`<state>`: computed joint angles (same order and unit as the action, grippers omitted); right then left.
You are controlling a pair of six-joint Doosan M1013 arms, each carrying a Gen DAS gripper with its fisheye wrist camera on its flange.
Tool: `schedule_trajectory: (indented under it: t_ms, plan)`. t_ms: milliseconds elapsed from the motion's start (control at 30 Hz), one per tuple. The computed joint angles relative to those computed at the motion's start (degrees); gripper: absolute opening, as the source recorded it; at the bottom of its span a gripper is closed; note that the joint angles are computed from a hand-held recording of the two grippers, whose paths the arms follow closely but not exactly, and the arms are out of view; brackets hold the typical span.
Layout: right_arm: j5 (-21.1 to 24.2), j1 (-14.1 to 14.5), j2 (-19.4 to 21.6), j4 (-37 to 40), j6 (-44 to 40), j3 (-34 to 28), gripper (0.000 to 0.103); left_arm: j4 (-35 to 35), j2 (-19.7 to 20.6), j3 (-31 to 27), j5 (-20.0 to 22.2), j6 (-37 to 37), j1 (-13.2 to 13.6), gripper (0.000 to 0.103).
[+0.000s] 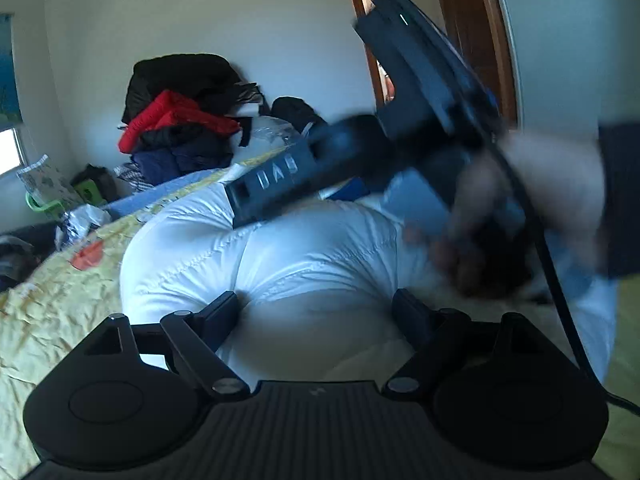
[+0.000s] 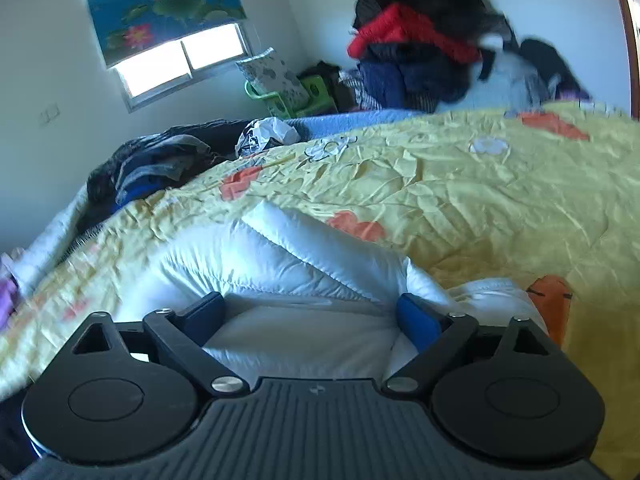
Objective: Fold small clothes
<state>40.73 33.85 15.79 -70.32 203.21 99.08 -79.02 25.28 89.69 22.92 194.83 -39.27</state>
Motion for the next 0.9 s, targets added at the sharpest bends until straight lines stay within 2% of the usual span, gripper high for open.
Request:
schedule_trajectory:
  t_ms: [100, 267, 467, 600, 900]
  plan:
    - [-0.6, -0.5, 0.3, 1.7, -0.9, 0.1, 0.095, -1.7, 0.4, -0.1, 1.3, 0.8, 0.3, 0.084]
    - [-1.2, -1.9, 1.9, 8.0, -7.6, -1.9, 0.098, -1.6, 1.2, -0.7, 1.9, -2.6, 0.4, 0.084]
    - [-2.3, -2.3, 2.1, 8.2, -7.1, -1.7, 0.099, -4.7, 1.6, -0.4, 2.0, -0.8, 0.2, 0.087]
    - [-1.4, -2.3, 2.5, 9.1, -8.8, -2.4, 0.099, -2.9, 2.0, -1.1, 3.0, -3.7, 0.4, 0.087]
    - [3.0, -2.1, 4.2, 14.8, -18.0, -5.6, 0.099, 4.8, 2.0, -1.9, 2.4, -11.8, 0.1, 0.087]
